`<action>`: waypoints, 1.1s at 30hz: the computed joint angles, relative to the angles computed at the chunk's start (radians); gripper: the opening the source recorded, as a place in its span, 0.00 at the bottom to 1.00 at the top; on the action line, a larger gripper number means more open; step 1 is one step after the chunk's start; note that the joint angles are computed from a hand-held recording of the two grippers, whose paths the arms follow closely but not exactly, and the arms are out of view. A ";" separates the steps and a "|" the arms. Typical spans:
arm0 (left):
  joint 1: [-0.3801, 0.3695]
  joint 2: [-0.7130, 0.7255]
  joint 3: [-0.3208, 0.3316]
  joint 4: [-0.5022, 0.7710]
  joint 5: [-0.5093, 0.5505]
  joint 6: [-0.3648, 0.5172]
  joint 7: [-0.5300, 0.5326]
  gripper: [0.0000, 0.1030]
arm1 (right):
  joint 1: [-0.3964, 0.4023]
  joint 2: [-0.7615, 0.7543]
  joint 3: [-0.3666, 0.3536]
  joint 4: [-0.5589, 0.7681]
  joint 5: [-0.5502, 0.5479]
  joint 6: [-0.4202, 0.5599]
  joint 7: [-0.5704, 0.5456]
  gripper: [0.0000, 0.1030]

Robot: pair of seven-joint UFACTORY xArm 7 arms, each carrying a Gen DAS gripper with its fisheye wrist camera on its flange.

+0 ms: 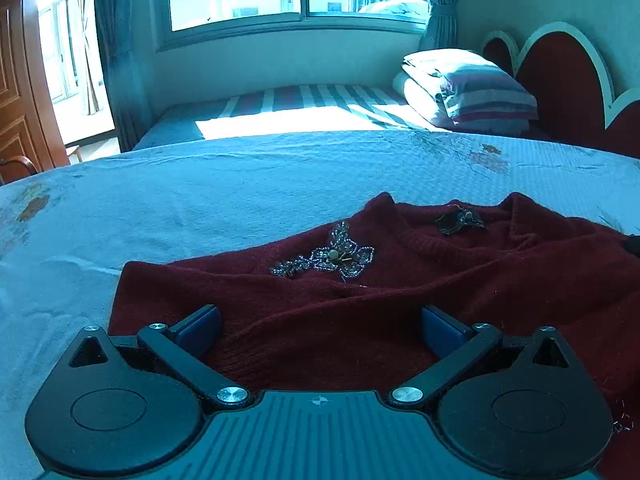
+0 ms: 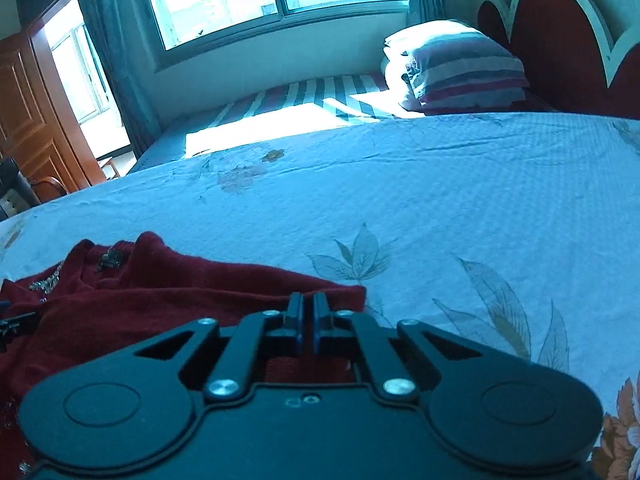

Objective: Fold small clothes

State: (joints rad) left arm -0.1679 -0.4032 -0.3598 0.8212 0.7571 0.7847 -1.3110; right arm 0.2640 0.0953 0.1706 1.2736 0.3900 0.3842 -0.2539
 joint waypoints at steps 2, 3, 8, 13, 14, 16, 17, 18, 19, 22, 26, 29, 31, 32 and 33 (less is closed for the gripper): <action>-0.008 -0.035 -0.005 0.002 0.004 0.031 0.023 1.00 | 0.030 -0.009 -0.033 0.013 -0.059 0.043 0.042 0.13; -0.014 -0.071 -0.010 -0.021 0.015 0.027 0.030 1.00 | 0.040 -0.039 -0.041 -0.009 -0.064 0.036 0.050 0.28; -0.063 -0.191 -0.080 -0.088 -0.049 0.198 0.133 1.00 | 0.018 -0.209 -0.035 -0.199 -0.054 0.035 -0.005 0.34; -0.103 -0.302 -0.168 -0.051 -0.179 0.487 0.106 1.00 | 0.062 -0.415 -0.078 -0.400 -0.043 -0.010 -0.041 0.37; -0.134 -0.360 -0.174 -0.066 -0.215 0.497 0.087 1.00 | 0.100 -0.473 -0.116 -0.440 0.010 0.002 -0.079 0.37; -0.185 -0.444 -0.196 -0.066 -0.317 0.568 0.064 1.00 | 0.149 -0.577 -0.184 -0.489 0.087 0.108 -0.113 0.36; -0.211 -0.485 -0.215 -0.066 -0.365 0.607 0.055 1.00 | 0.154 -0.637 -0.207 -0.514 0.109 0.180 -0.110 0.36; -0.232 -0.524 -0.238 -0.065 -0.413 0.643 0.038 1.00 | 0.150 -0.698 -0.221 -0.546 0.120 0.230 -0.108 0.36; -0.255 -0.558 -0.255 -0.063 -0.464 0.674 0.022 1.00 | 0.137 -0.756 -0.226 -0.575 0.117 0.281 -0.096 0.36; -0.311 -0.644 -0.323 -0.048 -0.591 0.752 -0.024 1.00 | 0.089 -0.947 -0.241 -0.650 0.089 0.475 -0.036 0.35; -0.372 -0.783 -0.364 -0.085 -0.772 0.751 -0.147 0.63 | 0.028 -1.155 -0.244 -0.721 0.057 0.666 0.051 0.35; -0.414 -0.901 -0.385 -0.138 -0.858 0.718 -0.220 0.52 | -0.012 -1.288 -0.229 -0.766 0.057 0.775 0.148 0.35; -0.448 -0.981 -0.378 -0.188 -0.914 0.650 -0.251 0.53 | -0.024 -1.353 -0.223 -0.788 0.076 0.819 0.217 0.34; -0.459 -1.011 -0.379 -0.207 -0.938 0.624 -0.264 0.52 | -0.028 -1.375 -0.214 -0.796 0.085 0.835 0.250 0.33; -0.464 -1.027 -0.387 -0.211 -0.953 0.620 -0.270 0.52 | -0.031 -1.398 -0.203 -0.801 0.088 0.850 0.281 0.31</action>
